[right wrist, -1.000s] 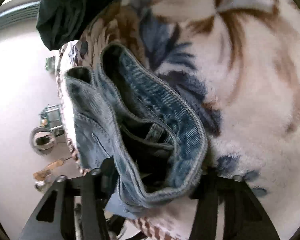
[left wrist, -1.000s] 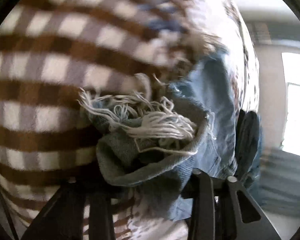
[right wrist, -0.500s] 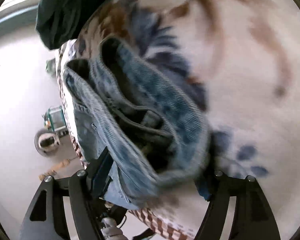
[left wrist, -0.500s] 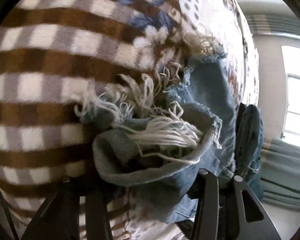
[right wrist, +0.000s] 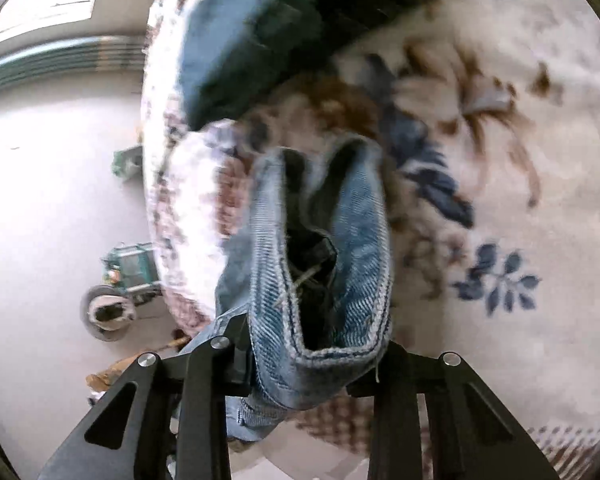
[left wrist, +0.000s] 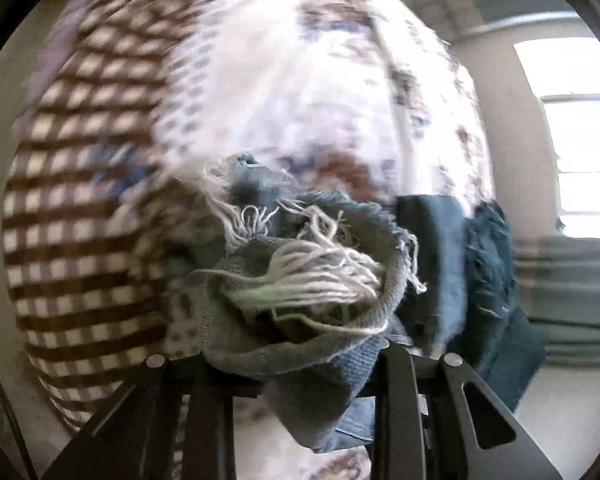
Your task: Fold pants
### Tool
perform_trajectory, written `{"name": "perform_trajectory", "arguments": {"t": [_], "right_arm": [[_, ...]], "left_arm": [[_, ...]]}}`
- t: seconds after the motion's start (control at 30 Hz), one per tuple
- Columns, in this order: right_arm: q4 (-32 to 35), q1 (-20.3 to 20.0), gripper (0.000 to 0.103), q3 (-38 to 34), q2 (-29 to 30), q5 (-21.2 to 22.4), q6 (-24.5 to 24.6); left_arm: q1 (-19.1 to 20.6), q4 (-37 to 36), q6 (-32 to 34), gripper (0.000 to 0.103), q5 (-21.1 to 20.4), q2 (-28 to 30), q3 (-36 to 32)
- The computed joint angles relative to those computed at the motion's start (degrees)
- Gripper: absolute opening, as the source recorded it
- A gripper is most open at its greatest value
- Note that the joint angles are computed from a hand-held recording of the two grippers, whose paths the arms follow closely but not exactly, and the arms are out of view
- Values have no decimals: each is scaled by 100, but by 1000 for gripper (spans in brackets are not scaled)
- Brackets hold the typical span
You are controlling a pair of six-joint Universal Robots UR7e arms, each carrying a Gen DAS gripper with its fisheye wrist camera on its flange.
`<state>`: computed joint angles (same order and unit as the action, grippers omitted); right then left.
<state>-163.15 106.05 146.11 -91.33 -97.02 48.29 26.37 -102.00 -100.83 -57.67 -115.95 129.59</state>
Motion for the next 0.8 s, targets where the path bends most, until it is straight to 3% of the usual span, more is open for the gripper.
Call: {"name": "perform_trajectory", "arguments": {"t": [0.23, 0.43, 0.67, 0.8], "right_arm": [[456, 925, 32, -1374, 198, -646, 714], [474, 1267, 32, -2838, 624, -1433, 673], [-44, 810, 32, -3914, 1145, -1971, -178], [-693, 299, 31, -3616, 1196, -2071, -633]], "left_arm": [[777, -1038, 1904, 24, -443, 1302, -1384], [1490, -1937, 3728, 24, -1262, 3025, -3194], [2023, -2213, 5604, 24, -2038, 5112, -5311], [2382, -2542, 6234, 24, -2537, 5824, -5536]]}}
